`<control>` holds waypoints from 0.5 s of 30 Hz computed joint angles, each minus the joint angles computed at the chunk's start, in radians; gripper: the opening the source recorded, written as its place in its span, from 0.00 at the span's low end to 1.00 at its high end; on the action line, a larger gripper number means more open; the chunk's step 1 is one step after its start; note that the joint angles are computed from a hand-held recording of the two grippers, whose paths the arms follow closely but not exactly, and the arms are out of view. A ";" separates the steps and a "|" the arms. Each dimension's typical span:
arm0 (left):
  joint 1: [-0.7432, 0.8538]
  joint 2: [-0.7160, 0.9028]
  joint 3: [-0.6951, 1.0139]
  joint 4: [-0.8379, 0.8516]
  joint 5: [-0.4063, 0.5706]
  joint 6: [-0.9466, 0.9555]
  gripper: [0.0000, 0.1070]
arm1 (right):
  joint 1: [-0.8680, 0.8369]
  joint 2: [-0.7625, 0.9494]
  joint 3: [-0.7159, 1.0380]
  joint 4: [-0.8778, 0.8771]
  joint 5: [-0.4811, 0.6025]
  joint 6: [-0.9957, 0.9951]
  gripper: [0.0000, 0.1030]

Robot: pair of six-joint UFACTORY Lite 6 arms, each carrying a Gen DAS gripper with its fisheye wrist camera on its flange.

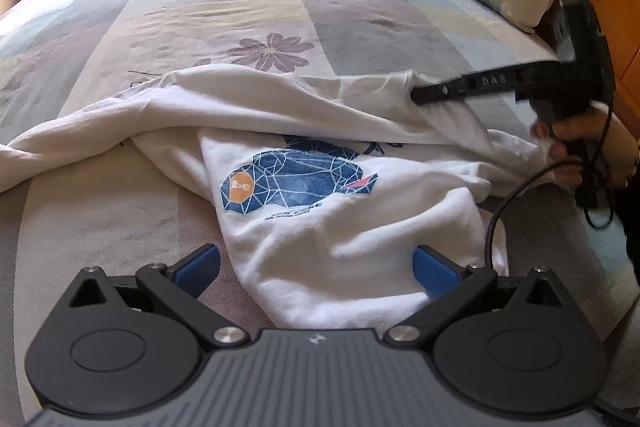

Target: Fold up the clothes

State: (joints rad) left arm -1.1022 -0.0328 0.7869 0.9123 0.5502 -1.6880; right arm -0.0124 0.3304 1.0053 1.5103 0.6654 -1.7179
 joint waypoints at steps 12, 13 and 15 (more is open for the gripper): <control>0.009 0.006 0.000 0.027 -0.017 -0.028 0.96 | 0.150 0.184 0.443 -0.429 -0.361 0.237 0.08; 0.008 0.008 0.000 0.030 -0.016 -0.033 0.96 | 0.153 0.212 0.475 -0.442 -0.376 0.258 0.08; 0.009 0.007 -0.002 0.029 -0.017 -0.035 0.96 | 0.159 0.271 0.540 -0.478 -0.404 0.313 0.08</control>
